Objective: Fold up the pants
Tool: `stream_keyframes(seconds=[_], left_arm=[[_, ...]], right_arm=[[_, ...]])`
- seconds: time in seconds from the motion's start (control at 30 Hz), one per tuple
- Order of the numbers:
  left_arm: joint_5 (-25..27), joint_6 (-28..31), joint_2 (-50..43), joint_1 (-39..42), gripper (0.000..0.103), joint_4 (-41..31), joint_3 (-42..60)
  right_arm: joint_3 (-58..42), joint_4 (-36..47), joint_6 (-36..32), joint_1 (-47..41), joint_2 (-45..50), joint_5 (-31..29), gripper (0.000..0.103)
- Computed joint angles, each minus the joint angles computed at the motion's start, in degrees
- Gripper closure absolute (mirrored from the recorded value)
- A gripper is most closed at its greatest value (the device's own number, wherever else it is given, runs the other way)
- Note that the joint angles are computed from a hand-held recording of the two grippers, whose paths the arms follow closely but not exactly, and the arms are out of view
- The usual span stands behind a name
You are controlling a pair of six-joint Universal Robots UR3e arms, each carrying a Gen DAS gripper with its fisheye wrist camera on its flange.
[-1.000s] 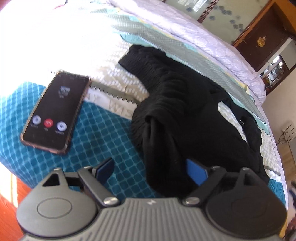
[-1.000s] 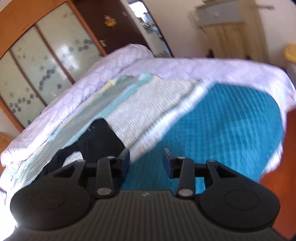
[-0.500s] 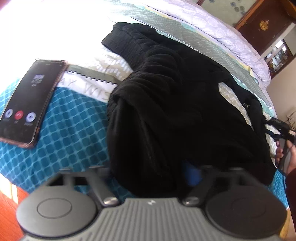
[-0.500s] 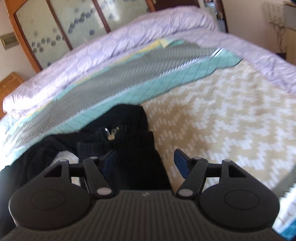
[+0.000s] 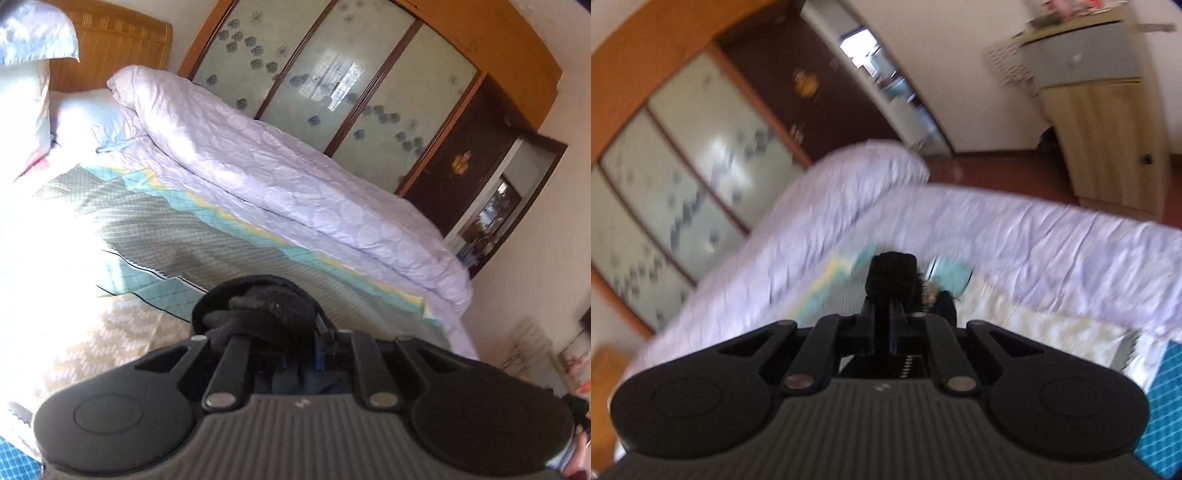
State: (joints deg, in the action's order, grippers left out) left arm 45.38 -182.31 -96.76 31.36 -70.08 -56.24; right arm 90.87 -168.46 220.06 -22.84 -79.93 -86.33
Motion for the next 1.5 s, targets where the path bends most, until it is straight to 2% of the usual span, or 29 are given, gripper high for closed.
stream_keyframes(seconds=[0.1,0.2,0.27,0.33,0.37,0.4,0.47,0.5,0.57,0.63,0.67,0.7,0.77,0.83,0.93,0.97,1.03,1.07,1.1,1.13,1.17,1.23,1.27,1.3,1.33,1.37,1.4,1.47,1.5], left_arm=[[-1.5,7.9,6.4,2.6,0.092,-6.2,-7.8],[0.2,17.5,14.2,4.8,0.092,-15.3,-19.9],[3.4,25.1,19.7,7.5,0.092,-22.1,-30.0],[6.7,30.5,24.3,9.6,0.092,-24.5,-40.2],[9.5,31.9,25.6,9.5,0.09,-24.3,-44.5],[12.5,32.9,27.5,9.5,0.081,-23.4,-49.0],[15.7,35.5,31.9,11.2,0.077,-23.6,-55.4],[14.2,38.6,35.1,14.2,0.074,-26.0,-57.1],[10.8,46.4,39.7,22.1,0.064,-36.2,-55.5],[6.7,56.7,43.1,32.8,0.053,-48.3,-52.5],[5.5,59.1,44.2,36.5,0.045,-51.5,-51.7],[4.7,60.6,44.7,38.8,0.043,-52.7,-51.5],[4.3,57.8,43.2,38.4,0.043,-48.8,-52.3],[4.6,52.0,40.4,35.2,0.043,-43.8,-53.7],[2.9,46.5,37.2,31.8,0.041,-37.3,-58.2],[2.8,41.9,36.9,29.1,0.044,-32.5,-60.2],[1.4,36.5,37.3,25.8,0.078,-25.3,-63.0],[1.4,33.7,37.1,23.1,0.09,-20.8,-63.8],[1.8,31.1,38.8,20.1,0.09,-16.6,-64.8],[1.2,31.0,41.5,17.1,0.09,-13.3,-65.8],[0.6,32.6,45.1,13.8,0.09,-10.3,-67.1],[2.6,37.9,50.9,5.4,0.079,-5.1,-69.2],[2.0,42.4,53.7,4.2,0.058,-6.7,-69.8],[0.5,46.6,57.4,5.3,0.049,-10.6,-70.6],[-1.3,51.5,61.4,8.8,0.05,-17.1,-70.8],[-3.3,59.6,64.8,14.7,0.05,-28.1,-69.5],[-3.9,67.3,65.8,20.7,0.046,-39.2,-66.9],[-3.2,81.6,62.0,32.7,0.037,-58.3,-61.9],[-2.6,86.5,60.1,38.7,0.032,-65.0,-60.8]], right_arm=[[10.0,-2.3,-1.8,-4.2,-10.1,3.6,0.094],[22.6,-3.5,-5.0,-7.8,-19.1,6.3,0.094],[32.3,-3.3,-7.8,-10.7,-24.7,7.1,0.094],[41.5,-0.3,-9.6,-14.7,-29.6,8.0,0.094],[46.2,0.9,-10.5,-17.1,-32.0,8.7,0.093],[50.3,3.0,-12.4,-19.0,-34.2,8.3,0.093],[54.7,7.6,-15.4,-19.3,-36.4,4.2,0.089],[57.4,9.4,-16.5,-21.1,-40.0,4.1,0.081],[61.7,13.8,-16.0,-25.9,-51.8,7.1,0.072],[60.0,16.5,-14.1,-24.7,-56.3,1.2,0.066],[58.5,16.9,-13.3,-23.0,-56.7,-1.9,0.066],[57.9,18.2,-13.8,-23.6,-59.2,-1.8,0.066],[56.0,19.5,-15.3,-24.6,-61.8,2.0,0.066],[52.4,15.7,-12.6,-16.0,-56.7,-0.8,0.066],[47.1,2.6,-10.4,2.0,-40.3,-3.7,0.066],[43.9,0.5,-11.0,8.0,-34.3,-4.2,0.066],[34.9,0.2,-13.3,19.1,-22.3,-3.8,0.065],[29.3,1.6,-14.1,24.4,-16.3,-3.8,0.065],[23.3,3.4,-15.4,29.3,-10.3,-2.9,0.065],[17.3,4.6,-16.0,33.6,-4.3,-2.7,0.065],[11.3,5.3,-15.4,37.3,1.7,-2.6,0.065],[-0.7,6.5,-14.8,43.0,13.1,-1.5,0.066],[-6.7,8.4,-14.9,45.1,17.9,-1.4,0.066],[-12.7,10.0,-15.2,47.1,22.6,-2.4,0.066],[-18.7,12.8,-15.0,48.5,26.5,-3.3,0.066],[-23.4,14.7,-14.7,49.3,29.3,-3.2,0.065],[-26.7,15.6,-14.3,49.9,31.4,-2.4,0.065],[-31.7,17.8,-15.6,50.9,33.7,-0.5,0.065],[-31.5,17.6,-17.1,51.9,33.8,-0.4,0.065]])
